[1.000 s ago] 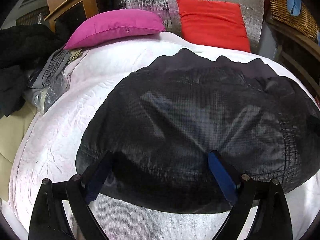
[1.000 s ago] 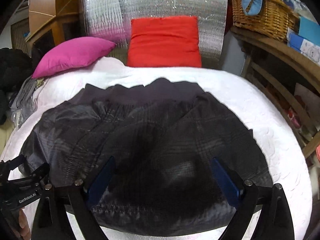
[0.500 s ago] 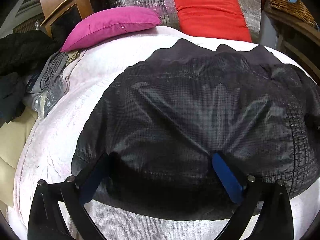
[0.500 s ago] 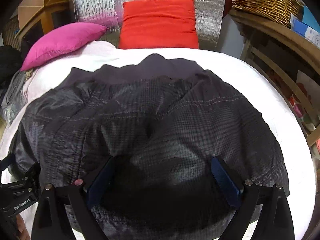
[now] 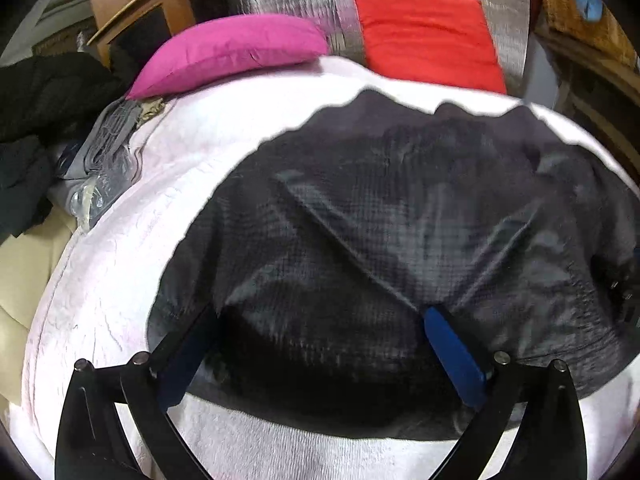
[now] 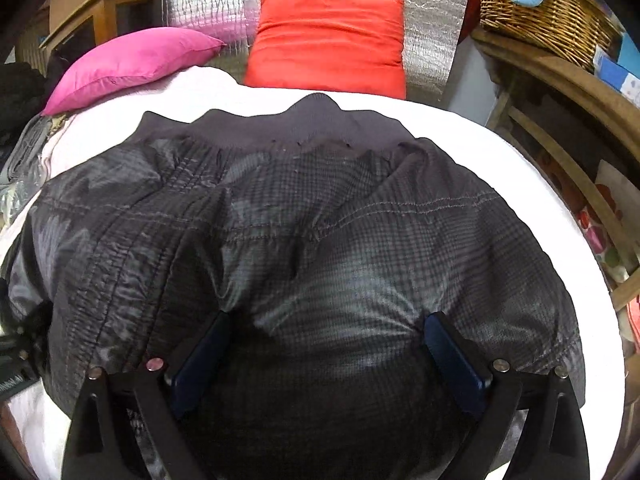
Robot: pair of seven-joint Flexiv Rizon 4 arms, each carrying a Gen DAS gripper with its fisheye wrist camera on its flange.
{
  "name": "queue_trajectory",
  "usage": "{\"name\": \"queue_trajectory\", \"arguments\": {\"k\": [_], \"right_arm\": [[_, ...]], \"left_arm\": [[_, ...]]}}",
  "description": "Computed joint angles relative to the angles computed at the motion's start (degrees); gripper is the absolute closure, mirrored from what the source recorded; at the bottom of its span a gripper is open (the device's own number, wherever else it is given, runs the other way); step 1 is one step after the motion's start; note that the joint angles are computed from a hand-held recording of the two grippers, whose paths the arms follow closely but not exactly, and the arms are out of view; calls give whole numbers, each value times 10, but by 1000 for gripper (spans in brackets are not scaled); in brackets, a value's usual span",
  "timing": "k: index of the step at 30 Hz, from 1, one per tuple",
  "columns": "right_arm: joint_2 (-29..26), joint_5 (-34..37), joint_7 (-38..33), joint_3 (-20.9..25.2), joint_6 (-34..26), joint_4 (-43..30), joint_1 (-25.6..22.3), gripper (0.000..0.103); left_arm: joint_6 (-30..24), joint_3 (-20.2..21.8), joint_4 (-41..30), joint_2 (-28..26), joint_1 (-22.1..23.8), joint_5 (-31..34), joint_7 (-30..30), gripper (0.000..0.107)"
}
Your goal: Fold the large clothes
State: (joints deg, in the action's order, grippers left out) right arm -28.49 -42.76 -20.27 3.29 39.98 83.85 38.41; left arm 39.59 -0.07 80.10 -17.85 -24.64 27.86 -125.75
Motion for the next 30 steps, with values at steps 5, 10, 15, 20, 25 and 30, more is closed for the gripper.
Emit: {"name": "queue_trajectory", "arguments": {"k": [5, 10, 15, 20, 25, 30], "right_arm": [[36, -45, 19, -3, 20, 39, 6, 5], [81, -92, 65, 7, 36, 91, -8, 7], [98, -16, 78, 35, 88, 129, -58, 42], [83, -8, 60, 30, 78, 122, -56, 44], [91, -13, 63, 24, 76, 108, -51, 44], [104, -65, 112, 12, 75, 113, -53, 44]], "left_arm": [[6, 9, 4, 30, -13, 63, -39, 4], [-36, 3, 4, 36, -7, 89, -42, 4], [-55, -4, 11, 21, 11, 61, -13, 4], [-54, -1, 7, 19, 3, 83, -11, 4], [-49, 0, 8, 18, 2, 86, -8, 4], [-36, 1, 11, 16, 4, 88, -4, 4]]}}
